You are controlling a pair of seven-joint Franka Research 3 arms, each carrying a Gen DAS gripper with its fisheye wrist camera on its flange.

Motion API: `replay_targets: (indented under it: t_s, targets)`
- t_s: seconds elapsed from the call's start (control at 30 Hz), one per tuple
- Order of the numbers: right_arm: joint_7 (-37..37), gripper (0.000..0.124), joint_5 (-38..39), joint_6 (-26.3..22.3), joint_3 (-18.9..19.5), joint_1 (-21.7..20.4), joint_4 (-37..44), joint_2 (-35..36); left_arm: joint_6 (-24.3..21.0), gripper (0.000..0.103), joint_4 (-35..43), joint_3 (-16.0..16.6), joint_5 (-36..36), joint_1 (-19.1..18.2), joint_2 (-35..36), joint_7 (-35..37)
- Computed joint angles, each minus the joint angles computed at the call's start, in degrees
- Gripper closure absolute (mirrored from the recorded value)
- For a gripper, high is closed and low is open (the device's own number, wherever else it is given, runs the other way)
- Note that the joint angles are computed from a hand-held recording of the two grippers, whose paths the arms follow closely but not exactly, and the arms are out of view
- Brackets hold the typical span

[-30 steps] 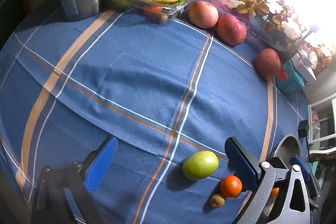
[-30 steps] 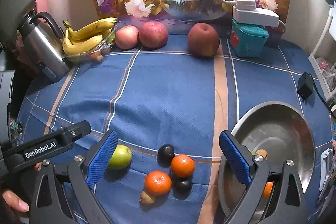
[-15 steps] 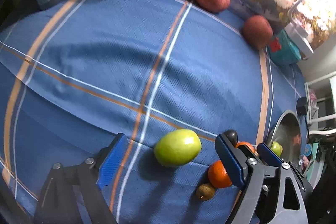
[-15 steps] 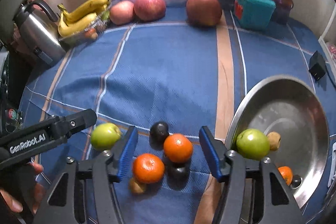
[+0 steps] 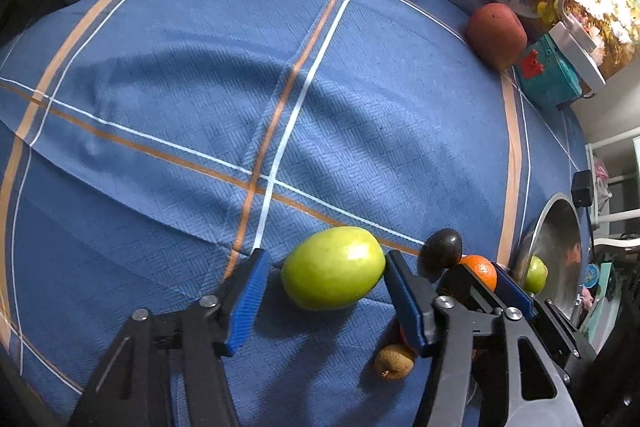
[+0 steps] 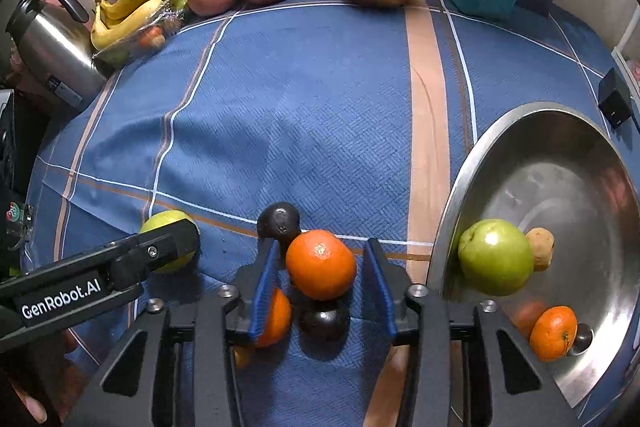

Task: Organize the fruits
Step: 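Grasp the green pear with the left tool while the right tool holds the orange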

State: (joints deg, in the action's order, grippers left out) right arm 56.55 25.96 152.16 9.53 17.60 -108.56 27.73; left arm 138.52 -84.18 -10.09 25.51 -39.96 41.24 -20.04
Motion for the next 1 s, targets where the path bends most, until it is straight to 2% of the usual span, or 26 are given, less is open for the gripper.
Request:
replay_targets:
  t_s: [0.07, 0.13, 0.77, 1.0]
  targets:
    - [-0.15, 0.083, 0.21, -0.18, 0.13, -0.09, 0.2, 0.13, 0.66, 0.048, -0.04, 0.09, 0.21, -0.06, 0.05, -0.05]
    - [0.07, 0.087, 0.08, -0.3, -0.01, 0.07, 0.45, 0.24, -0.05, 0.048, 0.65, 0.06, 0.18, -0.13, 0.37, 0.44]
    - [-0.64, 0.087, 1.71, -1.09, 0.23, -0.51, 0.83, 0.21, -1.21, 0.048, 1.73, 0.17, 0.05, -0.41, 0.89, 1.15]
    - [-0.01, 0.087, 2.56, -2.92, 0.22, -1.04, 1.65, 0.04, -2.77, 0.048, 3.41, 0.25, 0.04, -0.79, 1.75, 1.4]
